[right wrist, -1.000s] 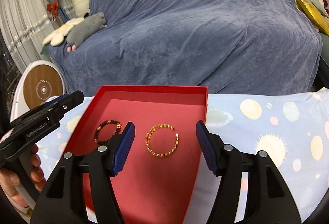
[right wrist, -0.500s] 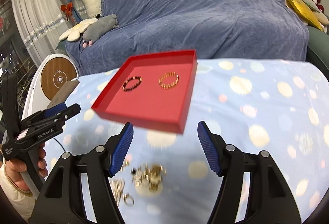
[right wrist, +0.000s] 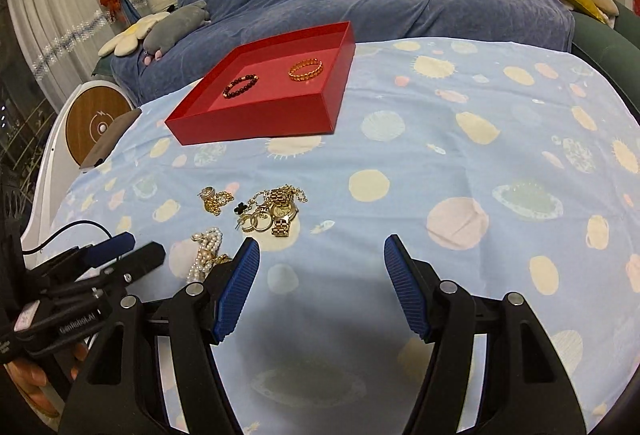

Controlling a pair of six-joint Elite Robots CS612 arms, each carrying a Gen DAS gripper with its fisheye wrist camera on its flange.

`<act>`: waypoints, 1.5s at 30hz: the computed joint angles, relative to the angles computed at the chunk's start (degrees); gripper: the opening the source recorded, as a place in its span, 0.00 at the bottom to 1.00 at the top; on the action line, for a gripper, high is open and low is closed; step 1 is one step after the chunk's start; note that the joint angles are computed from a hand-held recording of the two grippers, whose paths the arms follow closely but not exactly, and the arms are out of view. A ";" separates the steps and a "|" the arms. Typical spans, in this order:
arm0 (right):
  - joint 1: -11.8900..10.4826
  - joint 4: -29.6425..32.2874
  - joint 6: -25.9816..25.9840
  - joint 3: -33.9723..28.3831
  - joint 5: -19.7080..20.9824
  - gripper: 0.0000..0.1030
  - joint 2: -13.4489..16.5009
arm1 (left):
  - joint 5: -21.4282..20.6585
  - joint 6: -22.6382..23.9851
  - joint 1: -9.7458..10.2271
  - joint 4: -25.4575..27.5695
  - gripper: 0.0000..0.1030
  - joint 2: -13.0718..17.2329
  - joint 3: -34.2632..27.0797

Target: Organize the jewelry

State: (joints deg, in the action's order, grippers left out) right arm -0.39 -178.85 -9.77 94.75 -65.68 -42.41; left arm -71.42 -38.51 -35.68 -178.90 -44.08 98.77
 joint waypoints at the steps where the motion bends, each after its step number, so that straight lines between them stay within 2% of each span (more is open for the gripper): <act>1: 0.09 -0.13 -0.01 -0.02 -0.18 0.61 0.02 | 0.39 0.74 -0.25 0.38 0.64 0.35 -0.39; 6: 0.18 0.13 -0.82 -0.27 0.19 0.61 0.14 | 0.49 2.53 -0.42 1.75 0.63 1.71 -2.12; 11: 0.58 -0.30 -2.31 0.06 -0.33 0.61 0.02 | -0.57 3.07 -0.18 2.27 0.50 2.42 -2.93; 14: 0.71 -0.18 -2.83 0.09 -0.25 0.61 0.00 | -1.68 3.00 -0.01 2.52 0.39 2.77 -3.14; 17: 0.82 0.04 -3.14 0.04 -0.15 0.61 0.02 | -0.65 3.50 -0.11 2.18 0.29 2.86 -3.02; 19: 0.91 0.25 -3.22 -0.10 -0.17 0.61 0.10 | -0.52 3.45 -0.03 1.94 0.17 2.86 -2.91; 21: 1.01 0.53 -3.36 -0.24 -0.21 0.61 0.17 | -0.65 3.32 0.15 1.89 0.11 2.77 -2.74; 33: 2.52 1.89 -4.04 -2.59 -0.26 0.59 1.38 | -0.07 1.86 1.03 -1.77 0.10 1.06 -0.34; 39: 3.32 4.10 -2.35 -5.64 -1.04 0.49 3.24 | 0.58 -0.05 1.69 -2.99 0.10 0.27 0.70; 43: 3.56 5.69 -0.99 -7.28 -1.35 0.37 4.18 | 0.81 -0.88 2.04 -4.05 0.10 -0.09 1.33; 45: 3.75 5.94 -0.91 -7.77 -1.85 0.34 4.47 | 0.90 -1.14 2.19 -4.48 0.10 -0.27 1.64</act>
State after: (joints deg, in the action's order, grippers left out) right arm 3.36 -172.91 -10.68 86.98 -67.53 -37.94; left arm -70.52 -39.65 -33.49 -183.38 -44.34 100.41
